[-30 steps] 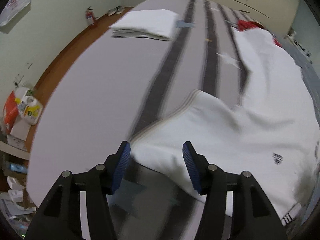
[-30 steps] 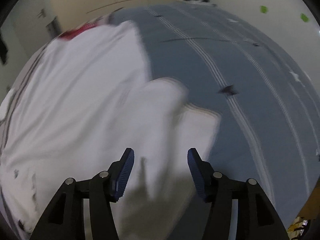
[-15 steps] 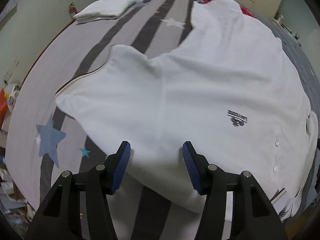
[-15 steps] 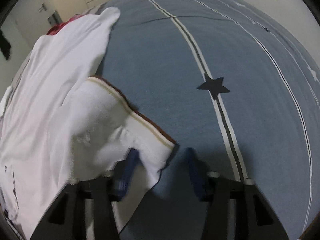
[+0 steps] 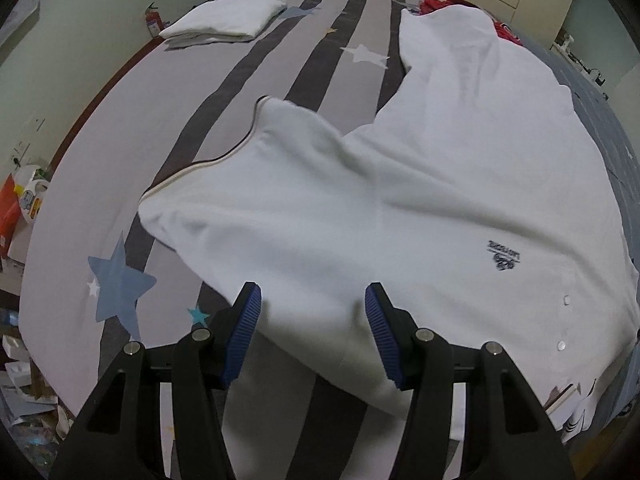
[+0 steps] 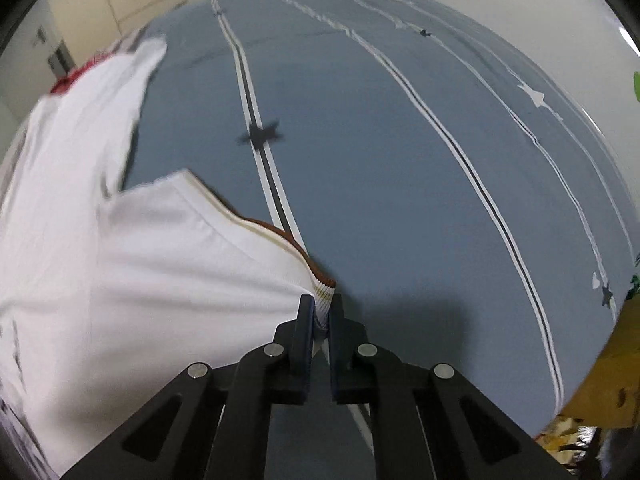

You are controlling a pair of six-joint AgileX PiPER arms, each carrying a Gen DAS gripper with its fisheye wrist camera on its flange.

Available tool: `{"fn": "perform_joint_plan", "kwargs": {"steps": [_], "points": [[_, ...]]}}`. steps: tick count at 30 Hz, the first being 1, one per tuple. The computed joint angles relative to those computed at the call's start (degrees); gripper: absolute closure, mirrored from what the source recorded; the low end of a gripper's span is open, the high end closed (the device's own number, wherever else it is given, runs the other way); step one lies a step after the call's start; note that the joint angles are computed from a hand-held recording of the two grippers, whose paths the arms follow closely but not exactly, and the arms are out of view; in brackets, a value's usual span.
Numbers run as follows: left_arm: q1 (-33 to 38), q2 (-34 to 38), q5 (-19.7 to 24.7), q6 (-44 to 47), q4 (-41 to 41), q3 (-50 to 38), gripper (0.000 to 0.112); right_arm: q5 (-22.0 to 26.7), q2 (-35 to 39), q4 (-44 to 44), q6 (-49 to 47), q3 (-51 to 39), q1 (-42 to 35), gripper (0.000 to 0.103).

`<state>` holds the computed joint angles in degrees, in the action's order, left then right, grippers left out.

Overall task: Fold clothes
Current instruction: 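Pull the shirt edges outward with both grippers to smooth it flat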

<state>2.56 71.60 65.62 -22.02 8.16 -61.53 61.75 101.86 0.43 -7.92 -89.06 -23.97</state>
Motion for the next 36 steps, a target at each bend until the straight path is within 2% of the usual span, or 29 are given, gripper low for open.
{"fn": "perform_joint_plan", "kwargs": {"steps": [11,15,21,22,23,28,36], "points": [[1.4,-1.0,0.1,1.1,-1.1,0.7,0.061,-2.0,-1.6,-6.6,2.4,2.6,0.8,0.097],[2.3,-0.1,-0.4,1.3,-0.5,0.7,0.061,-0.4,-0.4,-4.7,0.4,2.3,-0.4,0.097],[4.0,1.0,-1.6,1.5,0.9,-0.6,0.061,-0.7,0.0,-5.5,2.4,-1.3,-0.2,0.074],[4.1,1.5,-2.0,1.7,1.4,-1.2,0.061,-1.4,-0.8,-6.4,3.4,-1.7,0.6,0.064],[4.6,2.5,-2.5,2.0,1.5,-2.3,0.061,-2.1,-1.6,-7.3,4.4,-2.2,1.3,0.062],[6.4,8.7,-6.1,4.2,-0.2,-8.6,0.061,-1.8,-0.2,-2.6,4.4,-7.8,5.3,0.062],[4.5,18.8,-10.7,9.2,-3.6,-15.5,0.061,-4.3,5.7,1.6,7.2,-9.5,17.4,0.062]]}}
